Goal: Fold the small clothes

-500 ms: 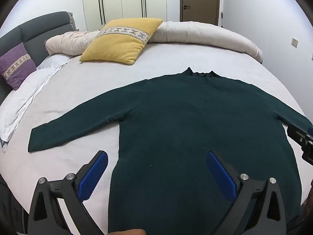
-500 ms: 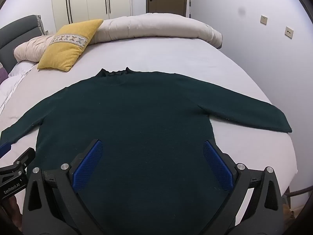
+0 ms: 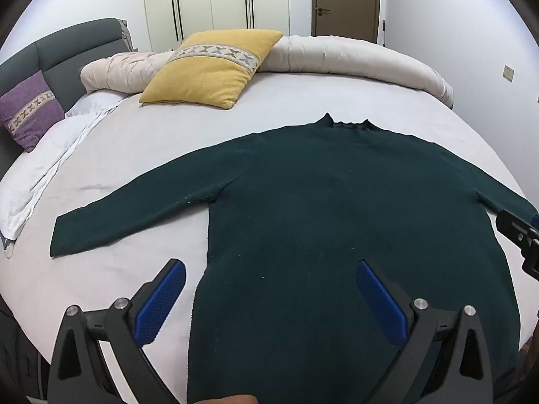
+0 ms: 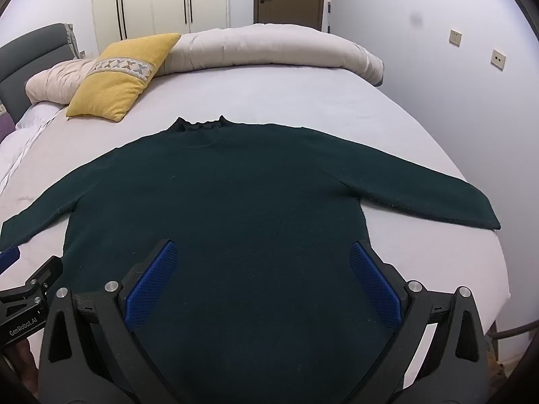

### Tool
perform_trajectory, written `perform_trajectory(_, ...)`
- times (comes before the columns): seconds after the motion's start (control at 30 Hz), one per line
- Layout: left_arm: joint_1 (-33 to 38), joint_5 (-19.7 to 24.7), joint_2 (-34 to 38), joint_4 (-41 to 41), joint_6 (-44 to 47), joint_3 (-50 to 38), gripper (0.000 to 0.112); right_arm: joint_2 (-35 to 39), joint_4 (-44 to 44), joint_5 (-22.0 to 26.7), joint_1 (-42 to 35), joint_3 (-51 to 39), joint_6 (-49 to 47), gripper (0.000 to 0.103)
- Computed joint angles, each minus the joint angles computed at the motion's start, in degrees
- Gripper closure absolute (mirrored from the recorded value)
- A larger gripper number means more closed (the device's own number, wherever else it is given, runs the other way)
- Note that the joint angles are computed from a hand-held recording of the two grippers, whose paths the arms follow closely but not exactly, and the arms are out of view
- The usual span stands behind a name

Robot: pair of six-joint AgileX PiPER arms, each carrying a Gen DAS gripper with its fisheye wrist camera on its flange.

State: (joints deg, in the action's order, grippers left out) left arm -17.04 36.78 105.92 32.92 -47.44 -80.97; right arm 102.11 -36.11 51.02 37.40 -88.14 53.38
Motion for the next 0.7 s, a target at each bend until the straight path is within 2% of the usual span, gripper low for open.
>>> perform_trajectory(0.7, 0.39, 0.14, -0.45, -0.10, 0.33, 0.30, 0.009, 1.14, 0.81, 0.15, 0.52, -1.02, -0.14, 0.000)
